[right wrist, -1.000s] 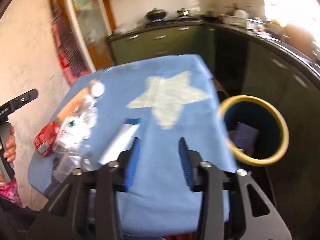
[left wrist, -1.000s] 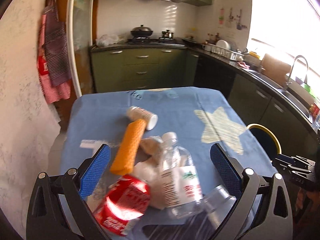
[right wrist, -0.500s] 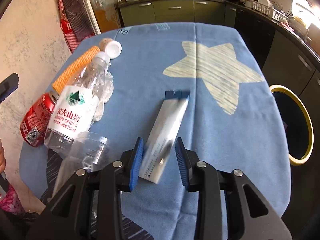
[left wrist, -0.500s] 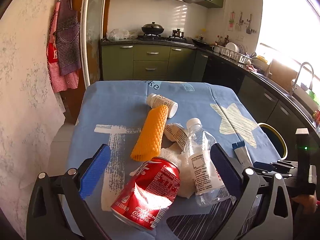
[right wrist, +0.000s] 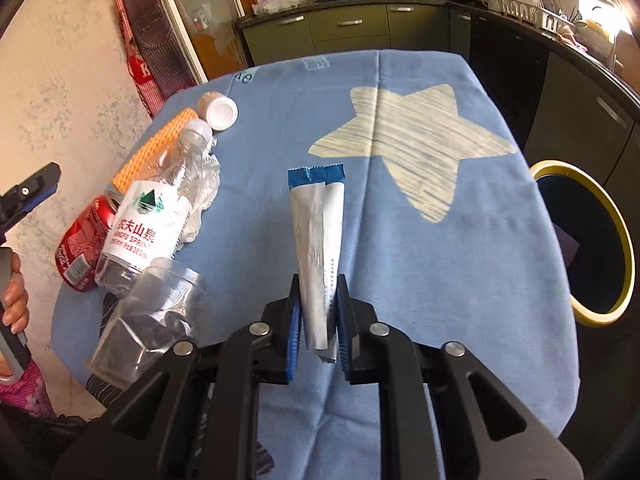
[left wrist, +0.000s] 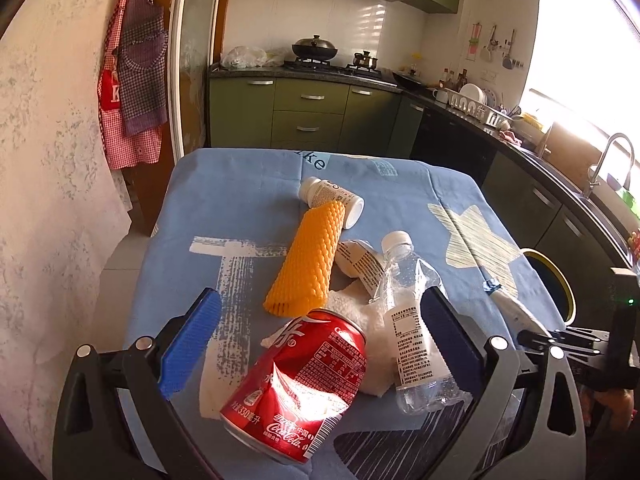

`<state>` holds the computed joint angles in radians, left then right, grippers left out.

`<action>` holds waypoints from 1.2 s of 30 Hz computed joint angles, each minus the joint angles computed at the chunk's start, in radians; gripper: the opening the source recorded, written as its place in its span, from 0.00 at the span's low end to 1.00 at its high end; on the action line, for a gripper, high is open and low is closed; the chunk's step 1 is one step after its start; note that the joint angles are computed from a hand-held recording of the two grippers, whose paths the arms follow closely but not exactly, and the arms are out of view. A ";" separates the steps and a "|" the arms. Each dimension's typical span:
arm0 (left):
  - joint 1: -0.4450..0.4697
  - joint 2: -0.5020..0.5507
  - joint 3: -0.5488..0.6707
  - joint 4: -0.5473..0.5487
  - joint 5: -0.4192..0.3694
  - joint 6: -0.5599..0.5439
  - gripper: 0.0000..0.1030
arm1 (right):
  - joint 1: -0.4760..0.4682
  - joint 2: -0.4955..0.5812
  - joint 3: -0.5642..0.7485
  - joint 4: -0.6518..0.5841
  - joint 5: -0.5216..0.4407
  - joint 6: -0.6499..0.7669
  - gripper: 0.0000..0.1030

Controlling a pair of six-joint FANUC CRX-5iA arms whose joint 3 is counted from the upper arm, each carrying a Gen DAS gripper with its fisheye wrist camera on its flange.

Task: Collect trash
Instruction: 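Grasp the white tube with the right gripper and lift it, then carry the tube over the bin and open the right gripper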

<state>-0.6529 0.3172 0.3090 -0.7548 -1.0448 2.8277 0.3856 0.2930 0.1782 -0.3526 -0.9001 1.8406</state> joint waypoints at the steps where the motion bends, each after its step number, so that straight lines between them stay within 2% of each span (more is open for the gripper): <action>1: -0.004 0.004 0.006 -0.003 -0.003 -0.001 0.95 | -0.009 -0.013 -0.005 -0.008 0.003 0.014 0.15; 5: -0.020 0.022 0.038 -0.008 -0.027 -0.018 0.95 | -0.036 -0.061 -0.033 -0.001 0.040 0.025 0.15; 8: -0.029 0.034 0.055 -0.009 -0.038 -0.023 0.95 | -0.064 -0.089 -0.061 0.050 0.102 -0.021 0.15; 11: -0.032 0.047 0.073 -0.008 -0.049 -0.024 0.95 | -0.093 -0.083 -0.078 0.176 0.171 -0.148 0.15; 14: -0.030 0.061 0.092 -0.002 -0.061 -0.030 0.95 | -0.123 -0.043 -0.077 0.313 0.200 -0.280 0.16; 16: -0.027 0.067 0.101 0.003 -0.068 -0.035 0.95 | -0.144 0.016 -0.035 0.394 0.169 -0.344 0.16; 18: -0.026 0.072 0.108 0.004 -0.076 -0.037 0.95 | -0.164 0.075 0.015 0.425 0.146 -0.373 0.17; 22: -0.024 0.079 0.120 0.008 -0.087 -0.037 0.95 | -0.202 0.218 0.178 0.420 0.039 -0.380 0.17; 26: -0.023 0.087 0.130 0.014 -0.098 -0.042 0.95 | -0.216 0.319 0.283 0.454 -0.015 -0.416 0.20; 28: -0.023 0.091 0.135 0.017 -0.097 -0.046 0.95 | -0.224 0.356 0.326 0.461 -0.027 -0.434 0.43; 31: -0.024 0.098 0.143 0.019 -0.097 -0.058 0.95 | -0.224 0.340 0.282 0.498 0.036 -0.494 0.45; 36: -0.030 0.096 0.143 0.011 -0.089 -0.077 0.95 | -0.231 0.229 0.154 0.446 0.143 -0.480 0.52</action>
<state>-0.6826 0.4137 0.4517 -0.7441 -1.1334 2.7506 0.1547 0.5216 0.3325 0.0937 -0.7567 1.3607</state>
